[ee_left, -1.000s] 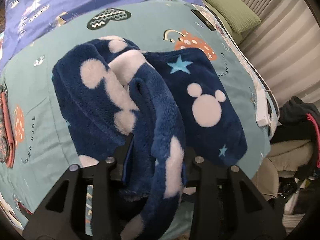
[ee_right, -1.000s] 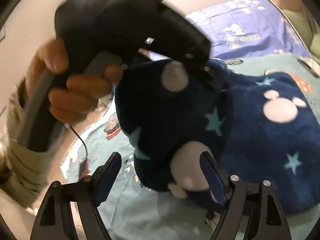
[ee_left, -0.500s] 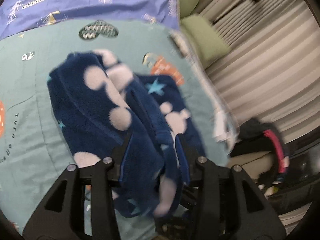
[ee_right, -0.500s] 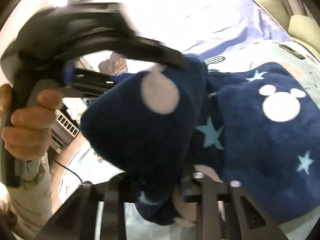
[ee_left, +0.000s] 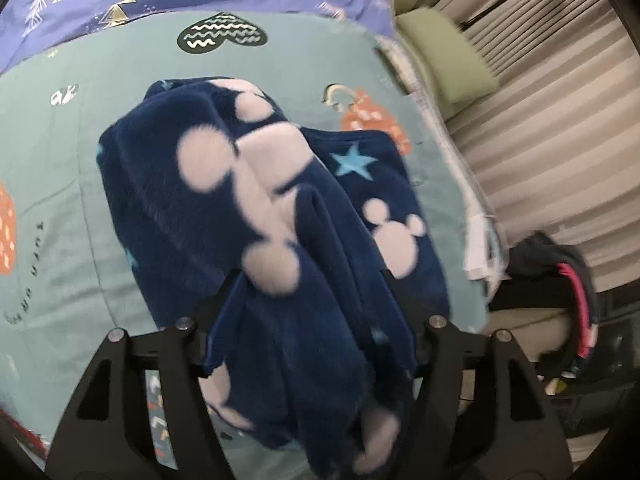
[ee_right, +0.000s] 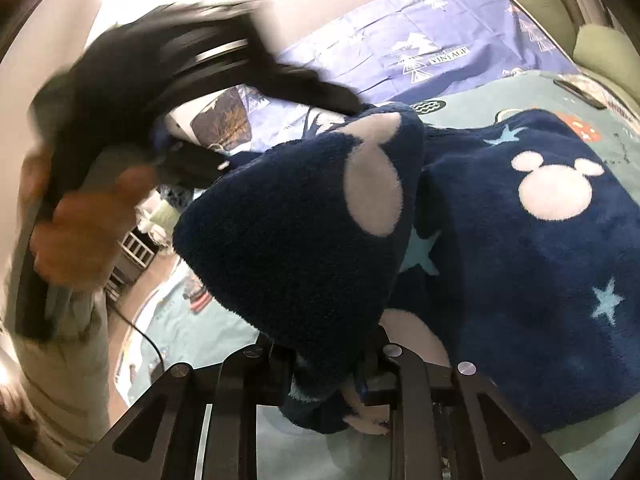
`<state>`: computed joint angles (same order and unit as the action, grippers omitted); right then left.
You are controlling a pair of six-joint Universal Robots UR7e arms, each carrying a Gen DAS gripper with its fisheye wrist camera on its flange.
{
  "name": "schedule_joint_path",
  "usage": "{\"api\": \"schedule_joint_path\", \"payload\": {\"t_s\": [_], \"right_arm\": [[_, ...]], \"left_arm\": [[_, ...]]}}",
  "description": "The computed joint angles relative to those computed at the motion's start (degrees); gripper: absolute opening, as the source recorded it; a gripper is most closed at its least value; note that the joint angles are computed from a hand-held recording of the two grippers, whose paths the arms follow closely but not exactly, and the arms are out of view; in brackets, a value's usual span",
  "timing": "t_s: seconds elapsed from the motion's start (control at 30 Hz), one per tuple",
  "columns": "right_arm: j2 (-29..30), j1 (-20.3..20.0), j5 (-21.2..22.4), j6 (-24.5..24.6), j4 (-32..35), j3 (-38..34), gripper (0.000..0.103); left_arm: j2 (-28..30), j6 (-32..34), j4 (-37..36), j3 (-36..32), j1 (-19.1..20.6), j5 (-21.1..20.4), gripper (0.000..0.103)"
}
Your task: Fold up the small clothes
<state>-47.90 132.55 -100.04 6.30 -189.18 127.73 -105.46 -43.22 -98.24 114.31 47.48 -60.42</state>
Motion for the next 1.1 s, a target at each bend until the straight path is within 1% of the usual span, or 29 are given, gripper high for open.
{"api": "schedule_joint_path", "payload": {"t_s": [0.07, 0.13, 0.17, 0.2, 0.23, 0.27, 0.3, 0.33, 0.37, 0.43, 0.47, 0.5, 0.53, 0.57, 0.6, 0.63, 0.7, 0.73, 0.77, 0.8, 0.83, 0.87, 0.9, 0.97, 1.0, 1.07, 1.1], "right_arm": [[0.12, 1.19, -2.26, -0.95, 0.12, -0.24, 0.026], [0.07, 1.61, -3.06, -1.37, 0.43, -0.37, 0.027], [1.01, 2.16, -3.62, -1.13, 0.6, -1.26, 0.029], [1.1, 2.49, -4.27, -1.04, 0.67, -1.46, 0.031], [0.99, 2.71, -4.94, -0.99, 0.51, -1.52, 0.038], [0.9, 2.94, -5.81, -0.75, -0.02, -1.62, 0.045], [1.11, 3.39, -6.83, -0.18, -0.79, -1.93, 0.065], [1.43, 3.88, -8.0, 0.45, -1.84, -2.27, 0.083], [1.89, 4.2, -8.79, 0.7, -3.09, -2.69, 0.087], [2.79, 4.55, -10.07, 0.76, -2.3, -4.74, 0.087], [3.23, 4.56, -10.95, 1.31, -1.44, -5.78, 0.085], [3.66, 4.05, -11.4, 2.59, -0.78, -6.7, 0.081], [3.52, 3.11, -9.89, 3.59, -0.83, -6.68, 0.054], [2.92, 1.71, -7.1, 4.88, -0.74, -6.23, 0.033], [2.72, 0.88, -5.62, 5.29, -1.44, -5.75, 0.032], [2.38, 0.48, -4.72, 4.97, -2.76, -5.03, 0.028], [2.2, 1.09, -5.76, 2.46, -3.87, -4.6, 0.026], [2.2, 1.41, -5.63, 1.1, -4.0, -4.53, 0.025], [2.31, 1.97, -5.75, -0.36, -4.07, -4.6, 0.024], [2.48, 2.58, -6.45, -1.29, -4.09, -4.8, 0.024], [2.65, 3.39, -7.48, -2.8, -4.65, -4.64, 0.023], [2.92, 4.24, -8.67, -4.46, -5.06, -4.85, 0.022], [3.36, 4.44, -9.16, -5.17, -5.81, -4.89, 0.022], [2.79, 3.55, -8.0, -5.49, -6.8, -4.16, 0.021], [1.84, 2.06, -6.24, -5.7, -7.99, -3.09, 0.021], [0.02, 0.57, -4.06, -5.71, -9.99, -1.76, 0.021], [-0.71, 0.13, -3.79, -6.12, -10.79, -1.47, 0.02]], "left_arm": [[3.55, 0.56, 1.76, -2.19, 1.2, 0.5, 0.068], [6.0, 0.62, 2.68, -3.77, 2.62, 0.72, 0.068], [6.24, 0.73, 2.87, -4.1, 2.85, 0.83, 0.061], [5.76, 0.53, 3.49, -3.96, 2.57, 1.94, 0.037], [5.06, 0.58, 3.85, -3.54, 2.28, 2.72, 0.032], [4.38, 2.14, 2.2, -2.73, 2.28, 2.38, 0.029], [4.18, 2.55, 1.68, -2.46, 2.22, 2.31, 0.026], [3.6, 2.76, 1.0, -1.84, 2.15, 2.37, 0.026], [3.13, 3.03, 0.28, -1.38, 2.26, 2.28, 0.026], [2.9, 3.2, -0.55, -1.17, 2.51, 2.08, 0.026], [2.48, 3.0, -1.04, -0.94, 2.61, 1.92, 0.026], [2.17, 2.89, -1.11, -0.85, 2.54, 1.91, 0.026], [1.96, 2.76, -1.27, -0.68, 2.36, 2.27, 0.026], [1.61, 2.25, -1.52, -0.43, 2.11, 3.0, 0.027], [1.57, 1.8, -1.84, -0.4, 2.11, 2.97, 0.03], [1.53, 1.52, -2.21, -0.51, 2.21, 2.39, 0.034], [1.76, 0.98, -3.23, -1.1, 2.69, 0.21, 0.061], [2.1, 0.89, -3.66, -1.17, 2.5, 0.41, 0.066], [2.58, 0.62, -3.42, -1.05, 1.86, 2.1, 0.067], [3.23, 0.08, -1.98, -1.14, 1.13, 4.26, 0.065], [4.3, -0.91, 0.23, -1.25, 0.4, 6.73, 0.056], [4.72, -1.82, 1.4, -1.21, 0.15, 7.54, 0.029], [4.64, -2.22, 1.27, -0.89, -0.1, 7.77, 0.024], [3.5, -1.72, 0.08, 0.1, -2.12, 9.86, 0.022], [3.17, -1.41, -0.4, 0.26, -2.88, 10.34, 0.021], [3.0, -0.31, -2.45, 0.02, -4.73, 10.46, 0.021], [3.23, 0.69, -3.64, -0.25, -5.31, 10.11, 0.021]]}}
